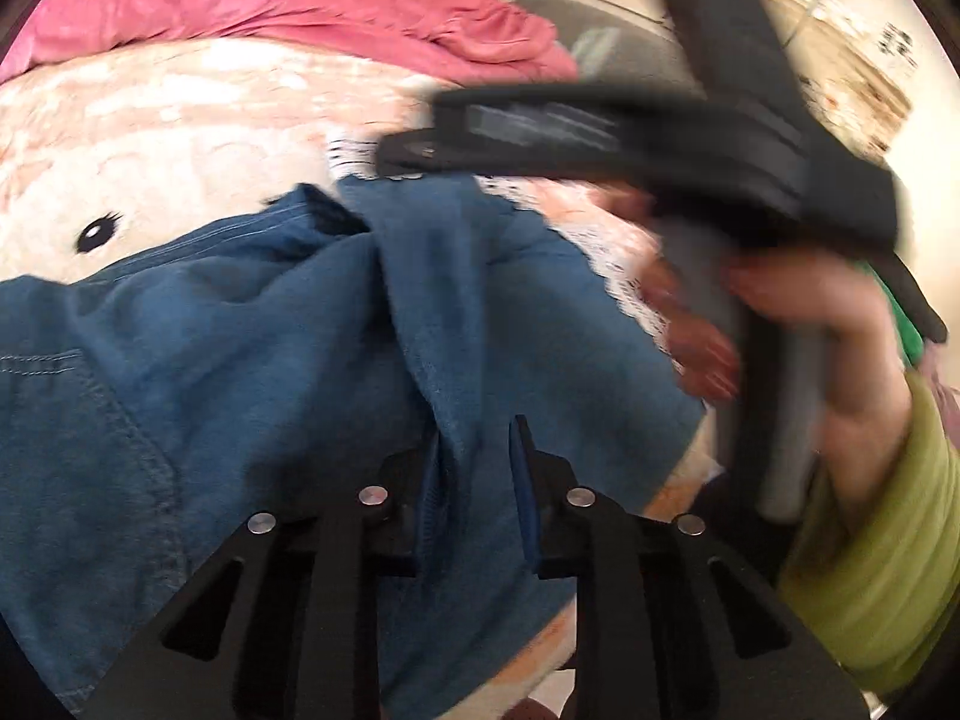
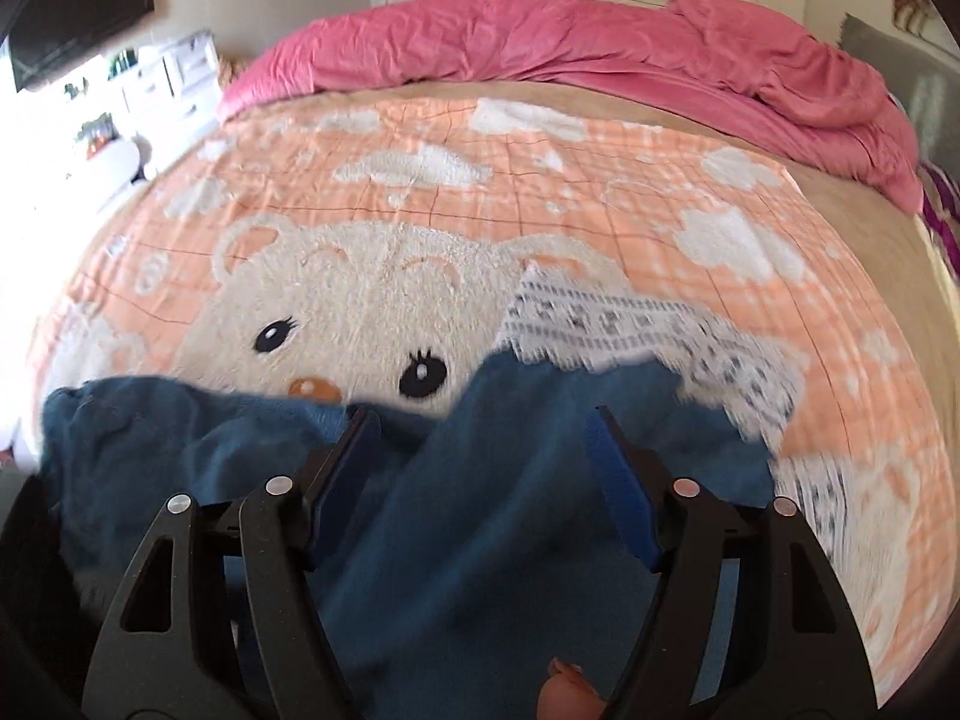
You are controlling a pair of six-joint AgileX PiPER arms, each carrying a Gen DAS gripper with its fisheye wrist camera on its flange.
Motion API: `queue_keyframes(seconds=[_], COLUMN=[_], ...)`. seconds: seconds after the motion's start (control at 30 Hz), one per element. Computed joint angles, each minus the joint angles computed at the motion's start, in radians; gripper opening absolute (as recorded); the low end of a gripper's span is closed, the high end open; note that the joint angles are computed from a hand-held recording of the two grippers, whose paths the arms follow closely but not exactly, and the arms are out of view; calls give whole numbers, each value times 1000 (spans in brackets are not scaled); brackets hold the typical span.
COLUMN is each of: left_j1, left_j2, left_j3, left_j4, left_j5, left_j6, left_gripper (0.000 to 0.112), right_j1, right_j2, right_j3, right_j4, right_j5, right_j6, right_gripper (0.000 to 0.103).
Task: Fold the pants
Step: 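Grasp the white lace hem with the right tool while the left tool pins the denim leg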
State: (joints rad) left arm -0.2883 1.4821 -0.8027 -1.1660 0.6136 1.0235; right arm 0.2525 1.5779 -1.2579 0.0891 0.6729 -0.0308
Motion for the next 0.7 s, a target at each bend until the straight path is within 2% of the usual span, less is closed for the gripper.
queue_keyframes(seconds=[0.17,0.23,0.37,0.43,0.47,0.57,0.6,0.7], left_j1=[-12,-11,5,10,5,15,25,37], left_j2=[-5,-2,10,15,27,35,41,45], left_j3=[20,18,2,1,0,-10,-18,-46], left_j4=[-28,-31,-33,-35,-52,-58,-57,-33], left_j5=[10,14,32,35,26,32,37,43], left_j6=[36,35,47,55,74,77,79,48], left_gripper=[21,21,21,21,21,21,21,22], right_j1=[48,52,69,48,31,14,-4,-75], right_j2=[207,288,407,443,452,439,423,354], right_j3=[-232,-328,-461,-497,-502,-484,-464,-394], right_j4=[-168,-174,-279,-247,-220,-225,-182,-26], right_j5=[123,176,239,247,243,217,194,145], right_j6=[136,157,257,251,245,233,204,145], right_gripper=[64,64,64,63,57,17,6,4])
